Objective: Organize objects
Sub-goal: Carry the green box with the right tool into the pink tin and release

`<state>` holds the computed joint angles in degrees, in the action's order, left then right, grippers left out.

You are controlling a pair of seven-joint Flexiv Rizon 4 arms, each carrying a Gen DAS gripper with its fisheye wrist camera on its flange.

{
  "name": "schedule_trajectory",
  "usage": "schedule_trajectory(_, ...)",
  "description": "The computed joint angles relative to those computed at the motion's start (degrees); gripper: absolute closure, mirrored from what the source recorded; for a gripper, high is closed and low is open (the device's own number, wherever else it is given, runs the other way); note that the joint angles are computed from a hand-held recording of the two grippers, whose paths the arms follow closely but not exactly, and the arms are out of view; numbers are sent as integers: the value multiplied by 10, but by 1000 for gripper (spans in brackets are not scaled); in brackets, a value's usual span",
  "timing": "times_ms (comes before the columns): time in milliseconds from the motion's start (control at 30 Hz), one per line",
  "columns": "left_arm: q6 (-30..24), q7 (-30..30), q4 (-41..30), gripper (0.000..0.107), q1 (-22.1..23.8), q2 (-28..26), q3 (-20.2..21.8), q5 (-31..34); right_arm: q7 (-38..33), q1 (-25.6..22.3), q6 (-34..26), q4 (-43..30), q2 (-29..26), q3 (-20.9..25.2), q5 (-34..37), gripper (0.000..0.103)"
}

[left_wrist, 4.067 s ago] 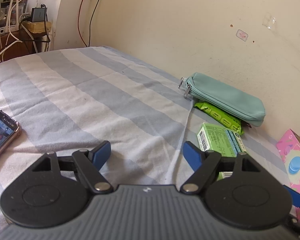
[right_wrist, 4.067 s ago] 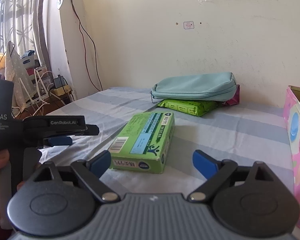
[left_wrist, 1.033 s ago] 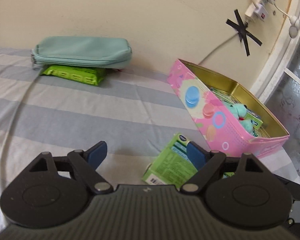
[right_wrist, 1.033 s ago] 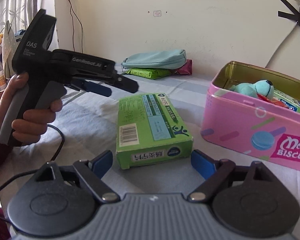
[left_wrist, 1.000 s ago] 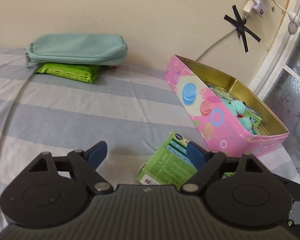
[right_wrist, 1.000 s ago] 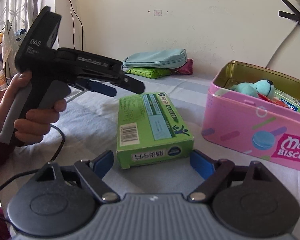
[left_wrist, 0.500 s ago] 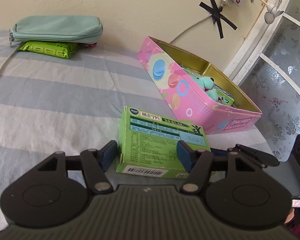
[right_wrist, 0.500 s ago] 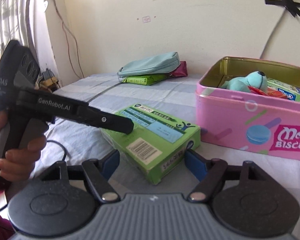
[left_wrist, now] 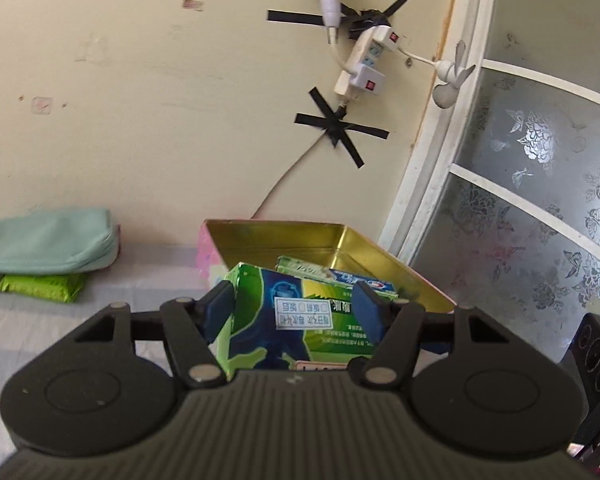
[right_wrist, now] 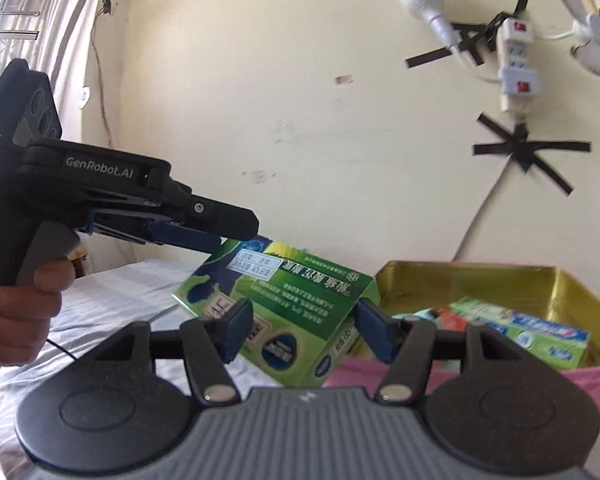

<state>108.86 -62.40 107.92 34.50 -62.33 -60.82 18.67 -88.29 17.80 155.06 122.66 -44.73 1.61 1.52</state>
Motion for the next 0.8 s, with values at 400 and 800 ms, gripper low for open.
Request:
schedule_trajectory(400, -36, 28, -232, 33, -268, 6, 177, -155, 23, -40, -67, -159, -66, -48, 136, 24)
schedule_trajectory(800, 48, -81, -124, 27, -202, 40, 217, -105, 64, -43, -55, -156, -82, -60, 133, 25)
